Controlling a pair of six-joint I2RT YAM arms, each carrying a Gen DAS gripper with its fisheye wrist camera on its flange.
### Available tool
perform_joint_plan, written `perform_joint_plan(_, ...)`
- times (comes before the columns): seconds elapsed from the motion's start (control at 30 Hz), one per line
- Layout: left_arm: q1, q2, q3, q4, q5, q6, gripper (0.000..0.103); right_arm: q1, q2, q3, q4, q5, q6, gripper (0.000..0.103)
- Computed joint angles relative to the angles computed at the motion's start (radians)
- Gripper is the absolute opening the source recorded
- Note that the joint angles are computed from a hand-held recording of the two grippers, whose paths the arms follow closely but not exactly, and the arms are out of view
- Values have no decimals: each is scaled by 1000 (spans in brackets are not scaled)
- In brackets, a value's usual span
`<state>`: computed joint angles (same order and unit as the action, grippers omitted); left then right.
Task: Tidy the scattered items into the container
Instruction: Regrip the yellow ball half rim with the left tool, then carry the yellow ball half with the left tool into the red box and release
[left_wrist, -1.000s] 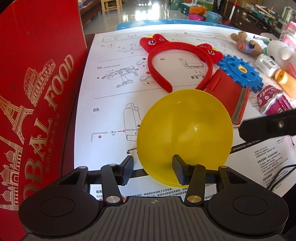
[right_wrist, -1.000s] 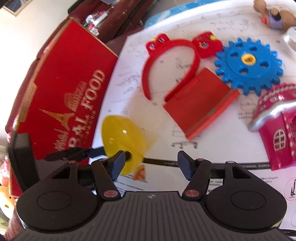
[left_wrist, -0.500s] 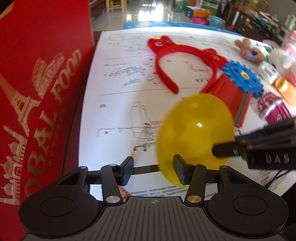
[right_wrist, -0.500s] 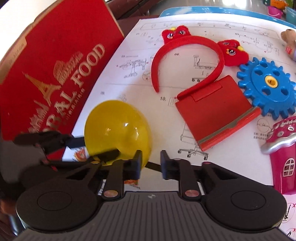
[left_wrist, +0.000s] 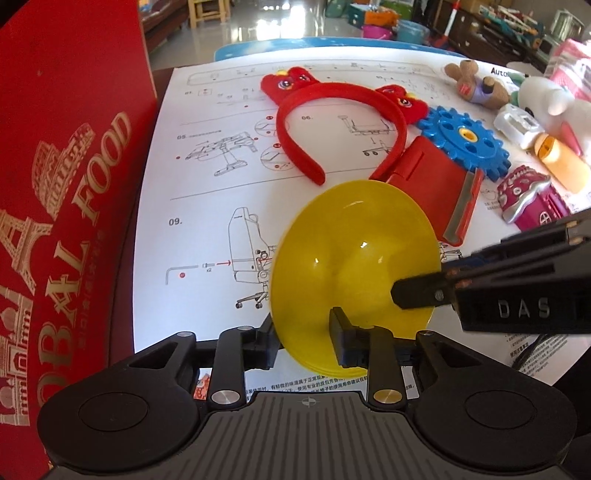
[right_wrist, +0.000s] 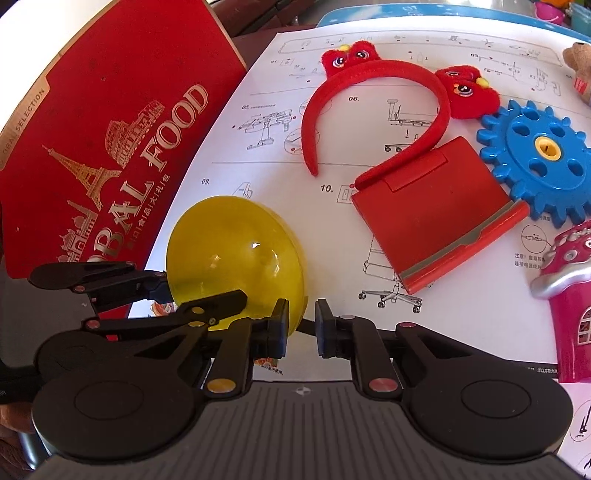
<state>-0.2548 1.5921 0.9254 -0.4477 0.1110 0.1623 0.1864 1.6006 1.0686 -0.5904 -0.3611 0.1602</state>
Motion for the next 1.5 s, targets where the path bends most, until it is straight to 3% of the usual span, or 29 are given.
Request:
perform_joint_plan(0.27,-29,15,4,23,-43,-1,54,-34,56,39,23,-24,60,20)
perform_joint_plan(0.3,-35,17,6,24,-51,0,53,-28,59,39,24,-23,59,20)
perform_joint_plan(0.33,-42,18,8,22,-59,1,38,-22,57,37,27,-22,52,17)
perform_joint_plan(0.37,-48,15,9,23,-68,4,34,-10,47,28,34,-11,43,10)
perform_joint_plan(0.4,-52,10,9,20,-74,2,26,9,31,20,36,28,32,9)
perform_joint_plan(0.47,-44,-2,10,9,-61,-7,21,40,7,8,39,94,2,9)
perform_joint_plan(0.53,-21,-15,12,-5,-20,-21,17,26,-8,2,34,77,1,9)
perform_joint_plan(0.63,1,-38,20,-30,23,-32,14,3,-24,10,16,46,6,8)
perform_joint_plan(0.9,7,-95,44,-71,26,-56,14,13,-62,56,-30,52,3,8)
perform_joint_plan(1.07,-3,-160,67,-98,-26,-76,14,24,-88,98,-51,42,-2,8)
perform_joint_plan(1.27,27,-238,152,-123,-61,-83,15,52,-77,275,-106,42,-15,8)
perform_joint_plan(1.5,159,-239,331,-168,-26,-80,22,149,56,629,-180,74,-41,9)
